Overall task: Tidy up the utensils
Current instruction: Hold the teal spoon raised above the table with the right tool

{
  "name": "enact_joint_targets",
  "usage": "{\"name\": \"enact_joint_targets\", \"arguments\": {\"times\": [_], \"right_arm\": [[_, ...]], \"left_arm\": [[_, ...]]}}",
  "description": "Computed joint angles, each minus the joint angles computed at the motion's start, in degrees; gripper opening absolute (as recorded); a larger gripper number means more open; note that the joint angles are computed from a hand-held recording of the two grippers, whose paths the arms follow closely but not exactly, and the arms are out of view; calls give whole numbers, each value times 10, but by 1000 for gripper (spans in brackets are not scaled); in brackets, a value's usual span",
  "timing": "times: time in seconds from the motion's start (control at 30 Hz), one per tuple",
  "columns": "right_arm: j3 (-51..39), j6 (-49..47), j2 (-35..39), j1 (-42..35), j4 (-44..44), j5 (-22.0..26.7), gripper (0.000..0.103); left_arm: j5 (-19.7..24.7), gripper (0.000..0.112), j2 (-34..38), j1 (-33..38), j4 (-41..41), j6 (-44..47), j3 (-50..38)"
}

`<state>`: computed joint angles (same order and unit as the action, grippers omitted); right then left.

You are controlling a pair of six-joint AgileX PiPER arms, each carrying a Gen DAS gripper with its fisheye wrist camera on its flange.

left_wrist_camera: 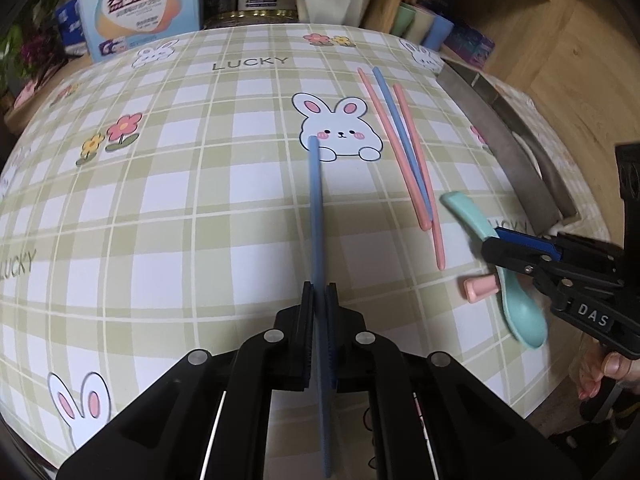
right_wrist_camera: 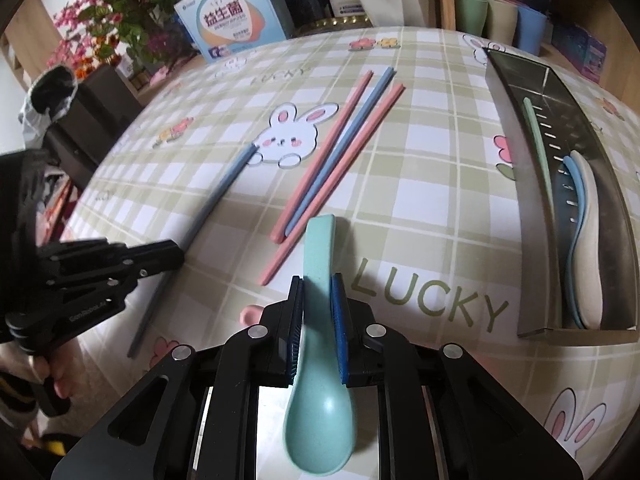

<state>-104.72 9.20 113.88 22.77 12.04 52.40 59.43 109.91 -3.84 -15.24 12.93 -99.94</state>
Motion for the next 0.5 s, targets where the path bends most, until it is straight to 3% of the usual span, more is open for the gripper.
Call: {"name": "enact_joint_targets", "arguments": {"times": [0.5], "right_arm": [[69, -26, -51, -38, 70, -59, 14]], "left_arm": [[23, 5, -11, 3, -27, -43, -38]]}}
